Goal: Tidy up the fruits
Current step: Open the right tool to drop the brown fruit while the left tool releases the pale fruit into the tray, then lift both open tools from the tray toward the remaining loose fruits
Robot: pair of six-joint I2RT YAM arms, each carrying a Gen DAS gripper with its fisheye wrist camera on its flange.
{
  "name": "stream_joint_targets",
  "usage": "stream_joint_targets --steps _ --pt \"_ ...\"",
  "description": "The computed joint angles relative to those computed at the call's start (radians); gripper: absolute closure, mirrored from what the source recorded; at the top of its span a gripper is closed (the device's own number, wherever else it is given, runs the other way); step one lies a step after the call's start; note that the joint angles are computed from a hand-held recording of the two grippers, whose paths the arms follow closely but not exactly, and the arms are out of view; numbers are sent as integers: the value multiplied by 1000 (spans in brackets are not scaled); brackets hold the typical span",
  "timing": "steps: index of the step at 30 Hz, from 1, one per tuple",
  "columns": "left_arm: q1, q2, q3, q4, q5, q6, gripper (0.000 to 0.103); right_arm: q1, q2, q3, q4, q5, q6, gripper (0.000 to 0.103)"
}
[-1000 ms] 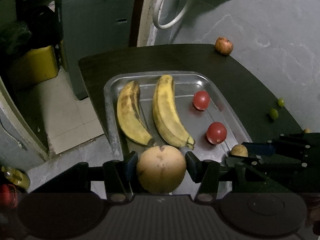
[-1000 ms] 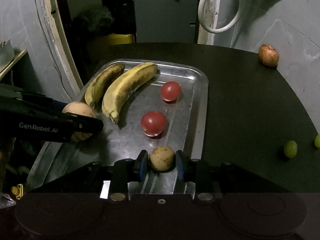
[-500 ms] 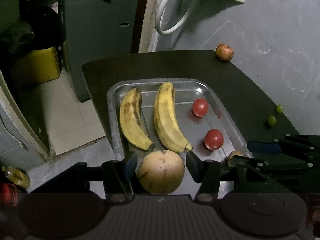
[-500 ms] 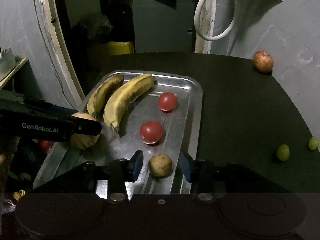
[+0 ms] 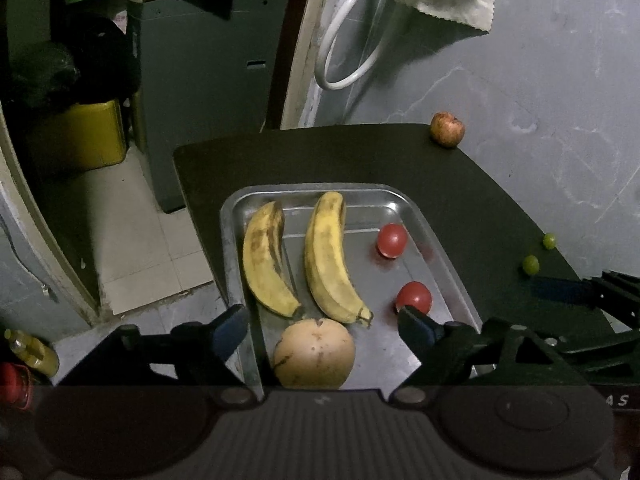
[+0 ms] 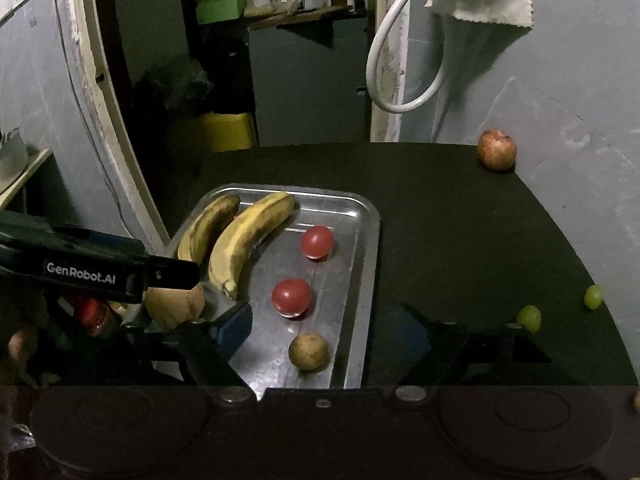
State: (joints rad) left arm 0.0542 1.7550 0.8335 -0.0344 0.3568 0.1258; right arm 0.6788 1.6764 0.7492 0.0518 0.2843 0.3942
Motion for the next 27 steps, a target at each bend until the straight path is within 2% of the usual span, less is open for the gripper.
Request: stream_joint_targets --steps 5,14,27 --pt "7 -42 -19 -18 6 -1 7 29 -67 -23 -39 25 32 14" --pt "7 -142 -82 -57 13 26 3 127 -207 -76 -128 86 115 6" --pt "-30 -275 -142 -129 20 78 3 303 -426 -187 -309 233 366 5"
